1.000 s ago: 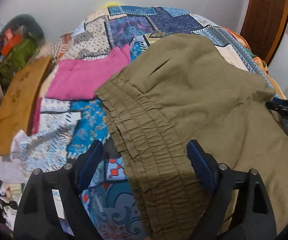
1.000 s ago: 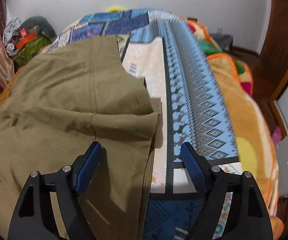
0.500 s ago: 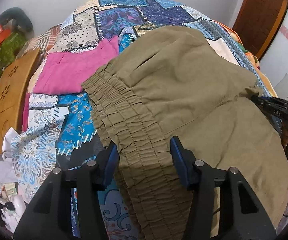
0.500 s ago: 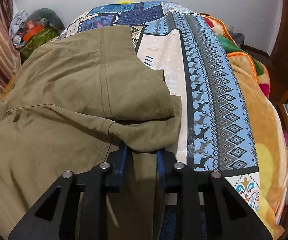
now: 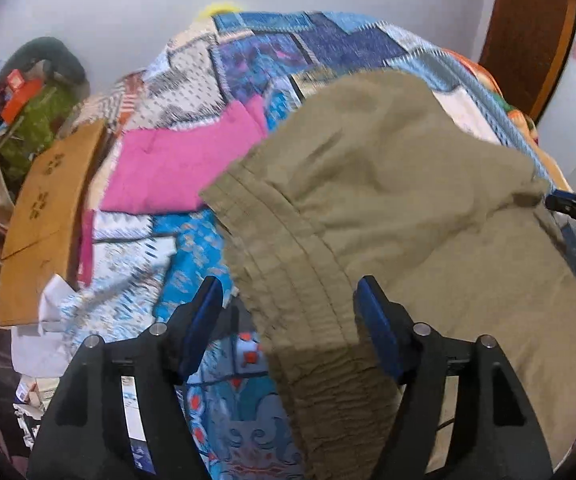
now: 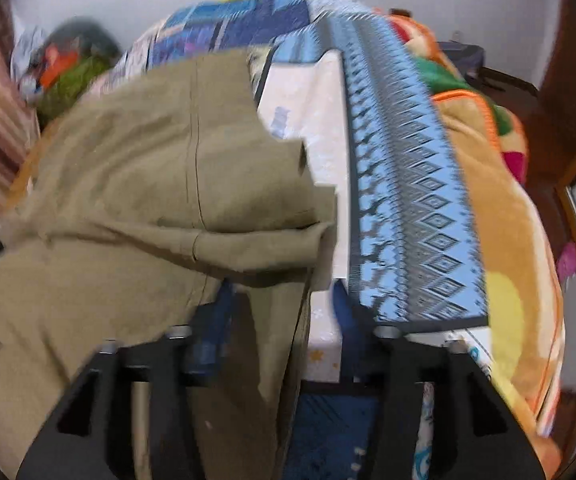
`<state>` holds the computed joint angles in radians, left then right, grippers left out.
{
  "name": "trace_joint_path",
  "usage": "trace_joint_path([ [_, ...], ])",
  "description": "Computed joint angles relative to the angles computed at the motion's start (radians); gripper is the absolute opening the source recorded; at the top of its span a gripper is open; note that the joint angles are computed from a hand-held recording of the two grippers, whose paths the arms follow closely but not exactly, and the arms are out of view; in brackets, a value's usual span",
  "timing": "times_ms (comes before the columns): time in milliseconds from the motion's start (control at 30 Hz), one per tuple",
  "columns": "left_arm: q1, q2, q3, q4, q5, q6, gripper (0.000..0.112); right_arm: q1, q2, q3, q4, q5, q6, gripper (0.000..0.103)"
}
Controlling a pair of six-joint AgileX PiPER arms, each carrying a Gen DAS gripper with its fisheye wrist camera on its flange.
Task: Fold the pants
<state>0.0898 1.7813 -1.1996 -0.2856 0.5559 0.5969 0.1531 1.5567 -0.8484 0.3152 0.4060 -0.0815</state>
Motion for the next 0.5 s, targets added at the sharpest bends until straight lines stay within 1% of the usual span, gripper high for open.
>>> trace_joint_path([
  [33, 0.010, 0.001, -0.014, -0.022, 0.012, 0.013, 0.072, -0.003, -0.026, 0.022, 0.034, -0.023, -0.020, 0.058],
  [100, 0.030, 0.014, -0.055, -0.065, 0.046, 0.032, 0.077, -0.009, -0.064, 0.030, 0.026, -0.030, 0.003, 0.062],
  [200, 0.036, 0.050, -0.117, -0.080, 0.071, 0.021, 0.078, -0.021, -0.067, 0.005, 0.024, -0.036, 0.015, 0.062],
  [267, 0.028, 0.095, -0.167, -0.071, 0.099, -0.005, 0.079, -0.038, -0.035, -0.036, 0.053, -0.032, -0.025, 0.062],
  [367, -0.006, 0.179, -0.245, 0.006, 0.144, -0.104, 0.080, -0.022, 0.056, -0.124, -0.018, -0.035, 0.058, 0.064],
  [400, -0.011, 0.196, -0.254, 0.012, 0.148, -0.116, 0.080, -0.017, 0.061, -0.126, -0.014, -0.034, 0.057, 0.064],
  [500, -0.014, 0.254, -0.302, 0.003, 0.193, -0.116, 0.080, -0.013, 0.137, -0.175, 0.028, -0.016, 0.004, 0.064],
])
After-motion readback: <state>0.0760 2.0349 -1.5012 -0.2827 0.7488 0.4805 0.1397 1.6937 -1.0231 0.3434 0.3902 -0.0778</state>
